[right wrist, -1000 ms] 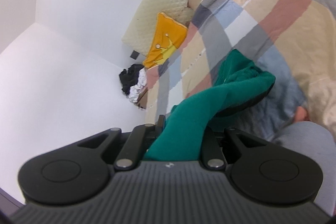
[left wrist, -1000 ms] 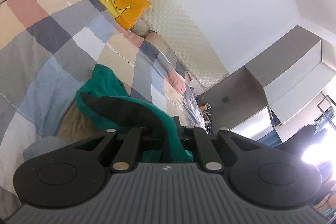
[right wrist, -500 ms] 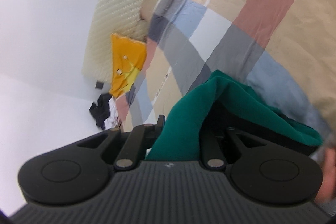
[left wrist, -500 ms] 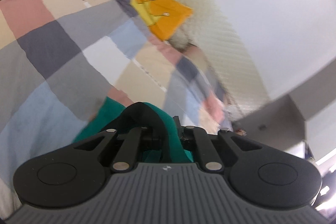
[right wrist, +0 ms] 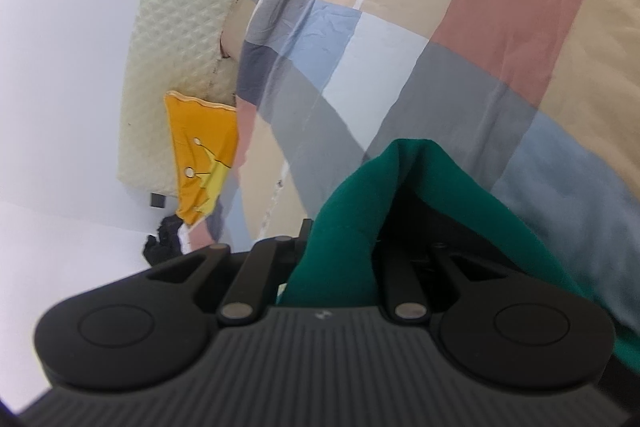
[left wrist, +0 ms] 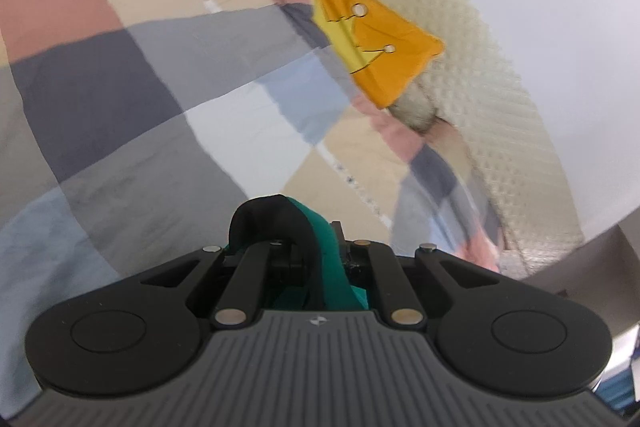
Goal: Fold large clothes
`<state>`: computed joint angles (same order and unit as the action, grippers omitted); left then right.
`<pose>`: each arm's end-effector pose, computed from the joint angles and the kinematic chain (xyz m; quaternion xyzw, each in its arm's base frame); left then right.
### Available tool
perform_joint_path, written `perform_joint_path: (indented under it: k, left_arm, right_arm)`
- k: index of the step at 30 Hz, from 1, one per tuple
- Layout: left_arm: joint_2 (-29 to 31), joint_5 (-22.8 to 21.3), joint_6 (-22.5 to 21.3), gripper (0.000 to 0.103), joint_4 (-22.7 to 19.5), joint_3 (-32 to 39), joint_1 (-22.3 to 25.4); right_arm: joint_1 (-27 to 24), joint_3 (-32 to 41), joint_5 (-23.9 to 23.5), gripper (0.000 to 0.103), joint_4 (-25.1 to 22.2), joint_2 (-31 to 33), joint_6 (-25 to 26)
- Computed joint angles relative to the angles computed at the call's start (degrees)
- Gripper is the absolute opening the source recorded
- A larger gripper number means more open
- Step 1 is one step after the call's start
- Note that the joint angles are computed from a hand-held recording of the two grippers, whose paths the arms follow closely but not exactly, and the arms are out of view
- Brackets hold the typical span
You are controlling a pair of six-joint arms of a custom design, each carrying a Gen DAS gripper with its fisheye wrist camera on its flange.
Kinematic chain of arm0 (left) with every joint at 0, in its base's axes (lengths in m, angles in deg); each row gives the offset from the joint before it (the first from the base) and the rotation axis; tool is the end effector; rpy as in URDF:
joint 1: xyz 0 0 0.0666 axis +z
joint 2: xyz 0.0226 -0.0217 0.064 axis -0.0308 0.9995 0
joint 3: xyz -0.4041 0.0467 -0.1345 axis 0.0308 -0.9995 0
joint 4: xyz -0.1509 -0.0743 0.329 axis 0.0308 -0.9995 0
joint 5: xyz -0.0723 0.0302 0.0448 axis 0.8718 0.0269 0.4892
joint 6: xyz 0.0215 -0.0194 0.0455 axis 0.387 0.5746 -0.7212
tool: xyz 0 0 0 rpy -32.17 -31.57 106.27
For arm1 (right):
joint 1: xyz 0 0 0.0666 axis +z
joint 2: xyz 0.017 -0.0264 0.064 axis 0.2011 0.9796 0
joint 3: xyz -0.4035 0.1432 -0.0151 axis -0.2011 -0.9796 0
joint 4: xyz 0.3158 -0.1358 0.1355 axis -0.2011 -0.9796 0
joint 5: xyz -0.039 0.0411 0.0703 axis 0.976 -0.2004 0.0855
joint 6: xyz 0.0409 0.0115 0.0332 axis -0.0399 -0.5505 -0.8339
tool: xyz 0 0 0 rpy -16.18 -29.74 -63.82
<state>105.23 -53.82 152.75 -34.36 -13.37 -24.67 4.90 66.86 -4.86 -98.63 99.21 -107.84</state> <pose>0.4185 -0.1643 0.4714 -0.3989 0.7759 -0.2215 0.4356 0.5133 -0.0386 0.4257 0.2896 0.8050 0.4350 0.2809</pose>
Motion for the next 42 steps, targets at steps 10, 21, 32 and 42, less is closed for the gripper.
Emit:
perform_joint_path:
  k: [10, 21, 32, 42]
  left_arm:
    - [6.3, 3.06, -0.34, 0.011, 6.18, -3.76, 3.15]
    - [8.81, 2.54, -3.3, 0.012, 6.01, -3.1, 3.25]
    - [2.97, 5.31, -7.97, 0.072, 15.83, -7.34, -0.31]
    - [3.6, 6.61, -9.96, 0.072, 11.53, -5.76, -2.38]
  right_arm:
    - [0.18, 0.28, -0.17, 0.017, 1.67, 6.66, -1.39]
    - [0.37, 0.8, -2.19, 0.02, 0.22, 8.17, -2.52]
    - [0.37, -4.76, -10.07, 0.087, 11.41, 2.4, -2.99]
    - [5.6, -4.67, -5.72, 0.087, 7.77, -0.48, 10.57]
